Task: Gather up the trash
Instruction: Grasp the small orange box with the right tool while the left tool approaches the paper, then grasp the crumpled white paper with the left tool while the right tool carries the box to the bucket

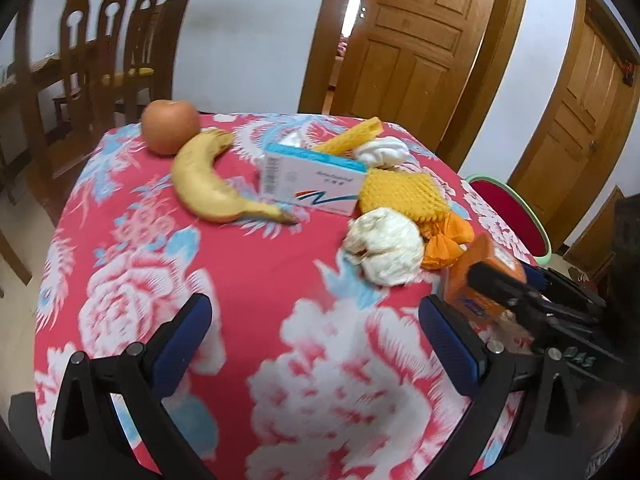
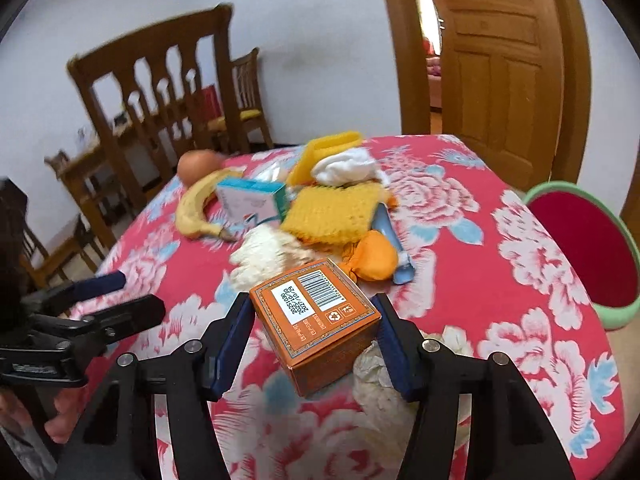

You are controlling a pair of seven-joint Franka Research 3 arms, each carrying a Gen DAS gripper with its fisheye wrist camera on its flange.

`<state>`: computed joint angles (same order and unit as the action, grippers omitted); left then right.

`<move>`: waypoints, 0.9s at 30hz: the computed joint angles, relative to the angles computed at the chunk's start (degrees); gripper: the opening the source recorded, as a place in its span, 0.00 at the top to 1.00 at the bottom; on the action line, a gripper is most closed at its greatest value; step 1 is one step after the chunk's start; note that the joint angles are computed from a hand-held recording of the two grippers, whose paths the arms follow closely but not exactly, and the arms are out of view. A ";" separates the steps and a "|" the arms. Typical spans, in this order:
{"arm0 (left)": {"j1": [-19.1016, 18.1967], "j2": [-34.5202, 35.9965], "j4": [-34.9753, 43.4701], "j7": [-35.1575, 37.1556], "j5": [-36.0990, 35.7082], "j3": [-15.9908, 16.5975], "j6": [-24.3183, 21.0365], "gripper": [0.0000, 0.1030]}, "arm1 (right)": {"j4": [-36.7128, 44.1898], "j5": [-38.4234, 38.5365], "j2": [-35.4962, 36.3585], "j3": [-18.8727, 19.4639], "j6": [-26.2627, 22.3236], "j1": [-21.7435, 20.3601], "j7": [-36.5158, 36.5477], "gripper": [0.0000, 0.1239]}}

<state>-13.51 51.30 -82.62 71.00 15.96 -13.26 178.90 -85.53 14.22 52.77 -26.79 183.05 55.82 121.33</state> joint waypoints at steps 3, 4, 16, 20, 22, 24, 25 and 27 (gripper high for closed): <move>-0.23 2.98 6.04 1.96 -0.25 -1.98 -4.32 0.01 | -4.66 1.81 -3.22 4.59 6.03 -3.44 -2.04 0.50; -0.71 3.83 7.89 2.45 -0.50 -2.03 -5.60 0.01 | -5.72 2.64 -3.86 4.96 6.97 -3.71 -2.68 0.50; -9.79 17.33 34.40 5.67 -2.93 2.71 -20.60 0.02 | -17.50 12.34 -10.60 10.20 16.45 -7.69 -9.37 0.50; -10.11 19.05 36.75 4.69 -4.37 3.06 -21.68 0.07 | -20.95 14.09 -12.69 13.79 20.31 -10.62 -10.83 0.50; -10.34 19.11 36.80 2.62 -4.69 4.08 -21.61 0.25 | -22.11 15.29 -13.32 14.98 21.57 -11.50 -11.82 0.50; -9.67 19.11 36.73 1.63 -5.56 3.50 -22.10 0.53 | -23.01 16.43 -13.82 16.16 22.39 -12.42 -12.89 0.50; -9.46 19.19 36.83 1.40 -5.87 3.26 -22.39 0.63 | -23.35 16.97 -14.00 16.73 22.65 -12.86 -13.47 0.50; -8.03 18.15 34.44 1.74 -7.21 1.43 -20.66 0.68 | -23.55 18.39 -14.11 17.54 22.64 -13.44 -14.89 0.50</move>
